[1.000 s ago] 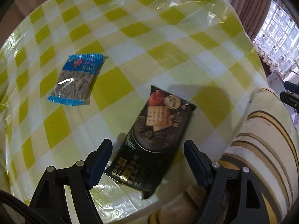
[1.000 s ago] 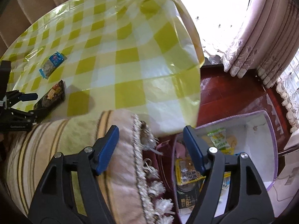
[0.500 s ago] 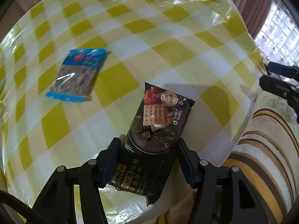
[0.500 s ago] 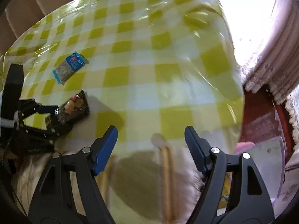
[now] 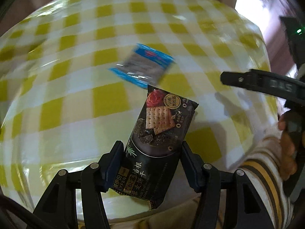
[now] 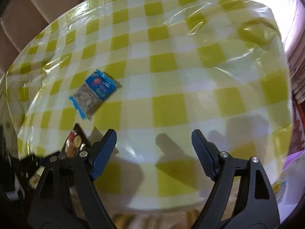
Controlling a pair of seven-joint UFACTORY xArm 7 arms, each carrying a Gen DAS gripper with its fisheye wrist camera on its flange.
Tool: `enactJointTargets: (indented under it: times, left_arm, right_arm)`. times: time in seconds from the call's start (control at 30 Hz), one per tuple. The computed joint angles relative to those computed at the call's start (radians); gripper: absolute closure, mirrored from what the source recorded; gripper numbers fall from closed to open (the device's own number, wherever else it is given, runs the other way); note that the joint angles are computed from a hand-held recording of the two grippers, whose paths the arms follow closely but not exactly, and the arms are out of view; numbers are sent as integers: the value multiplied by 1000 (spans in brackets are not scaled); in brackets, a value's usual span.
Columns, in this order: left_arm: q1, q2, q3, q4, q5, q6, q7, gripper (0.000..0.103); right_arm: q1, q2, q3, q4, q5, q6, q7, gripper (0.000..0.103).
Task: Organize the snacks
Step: 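Grasp the dark cracker packet with the left tool while the right tool grasps the blue seed bag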
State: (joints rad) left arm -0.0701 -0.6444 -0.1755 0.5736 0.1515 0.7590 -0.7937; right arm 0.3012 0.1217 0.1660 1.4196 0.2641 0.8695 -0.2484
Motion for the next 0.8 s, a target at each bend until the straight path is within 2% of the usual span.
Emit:
enactJointTargets:
  times: [0.13,0.33,0.47,0.63,0.8]
  left_arm:
    - [80,-105,-12,-69,23,-28,-123,43]
    - [147,-234,-28,-149,41,-48,-249,43]
    - [163,-284,-24,-180,45,-59,-282,43]
    - [178,-276,-13,-199,46,-107,-288,43]
    - [179,-284,-5,-210,33,-122,-290,43]
  right_arm:
    - [44,82,20,84,-28,15,100,17]
    - [116,229,34,261,-74,77,259,17]
    - [176,330,23,396,-141,113,357,16]
    - [248,455,-8,570,-240,185,453,15]
    - [301,489,-29,594,-327,182,460,13]
